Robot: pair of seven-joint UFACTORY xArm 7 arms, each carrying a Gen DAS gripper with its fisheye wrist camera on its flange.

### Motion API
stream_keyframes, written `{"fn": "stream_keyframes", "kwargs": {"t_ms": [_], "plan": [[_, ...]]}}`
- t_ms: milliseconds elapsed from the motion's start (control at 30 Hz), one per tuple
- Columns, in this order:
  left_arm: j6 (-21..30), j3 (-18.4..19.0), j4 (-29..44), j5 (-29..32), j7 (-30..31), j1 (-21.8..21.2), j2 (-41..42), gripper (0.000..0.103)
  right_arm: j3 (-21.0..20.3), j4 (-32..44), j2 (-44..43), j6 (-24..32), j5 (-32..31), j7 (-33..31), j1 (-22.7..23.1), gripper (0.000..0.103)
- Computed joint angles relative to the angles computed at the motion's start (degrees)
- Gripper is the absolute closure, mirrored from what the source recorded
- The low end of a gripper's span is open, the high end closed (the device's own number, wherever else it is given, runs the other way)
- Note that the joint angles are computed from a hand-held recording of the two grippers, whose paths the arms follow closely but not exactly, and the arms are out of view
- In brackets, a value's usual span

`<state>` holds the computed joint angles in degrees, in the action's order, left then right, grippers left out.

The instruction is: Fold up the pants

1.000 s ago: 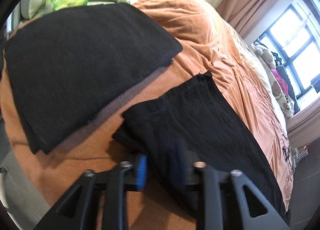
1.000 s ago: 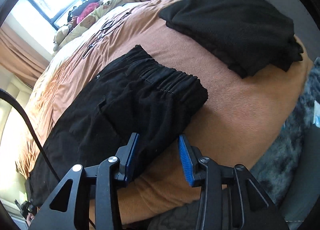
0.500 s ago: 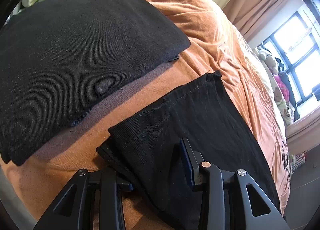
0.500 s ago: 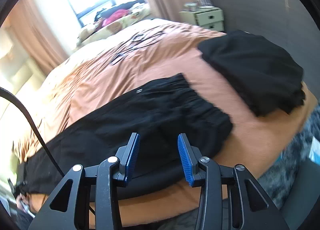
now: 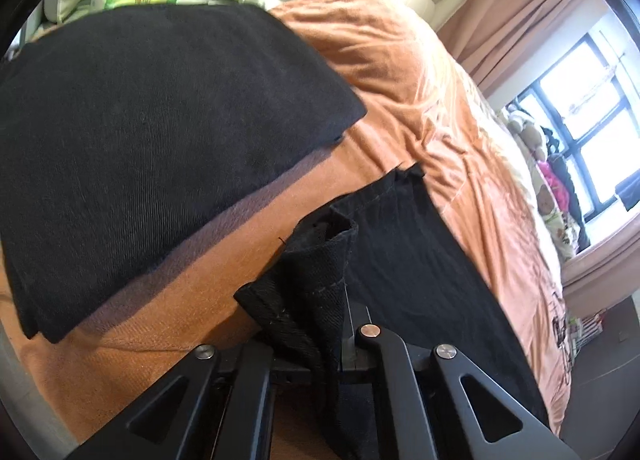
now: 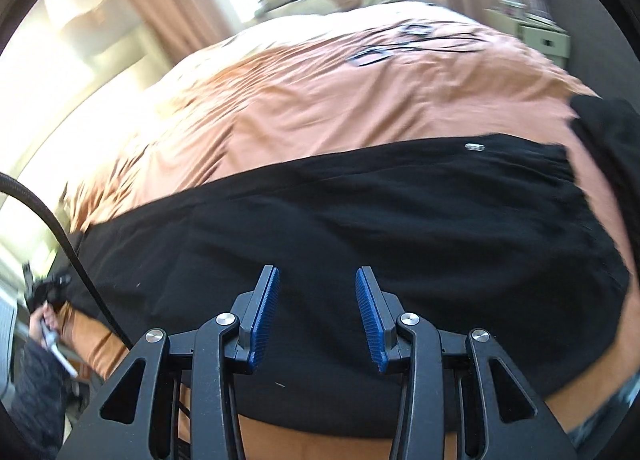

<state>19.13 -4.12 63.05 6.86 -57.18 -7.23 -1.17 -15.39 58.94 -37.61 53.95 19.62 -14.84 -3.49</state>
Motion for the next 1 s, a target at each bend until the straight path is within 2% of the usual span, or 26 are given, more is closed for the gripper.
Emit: {"fn": "stream_keyframes", "kwargs": {"t_ms": [133,400,600,867,1000], "plan": [[0.0,-0.1,1.6,1.6,-0.3,0.0,-0.7,0.098,0.0,3.0,4.8,0.4,2.7,-3.3,3.5,0.065],[1.5,-0.6,6.2,4.0,1.0,-0.2,-0.4,0.098,3.1,5.9,11.4,-1.0,6.4,-7.2,5.8,0.065],[2.5,-0.7,9.1,5.9,0.6,-0.8,0.2,0.098,6.4,8.3,16.7,-2.2,7.7,-7.5,6.4,0.065],[1.0,-0.5,9.9,5.6,1.5,-0.8,-0.5,0.098,11.2,11.4,21.7,-3.9,5.4,-5.5,7.1,0.066],[0.9,-0.7,10.3,5.7,1.8,-0.8,-0.6,0.098,12.4,11.4,23.5,-4.5,5.4,-5.9,8.1,0.078]]}}
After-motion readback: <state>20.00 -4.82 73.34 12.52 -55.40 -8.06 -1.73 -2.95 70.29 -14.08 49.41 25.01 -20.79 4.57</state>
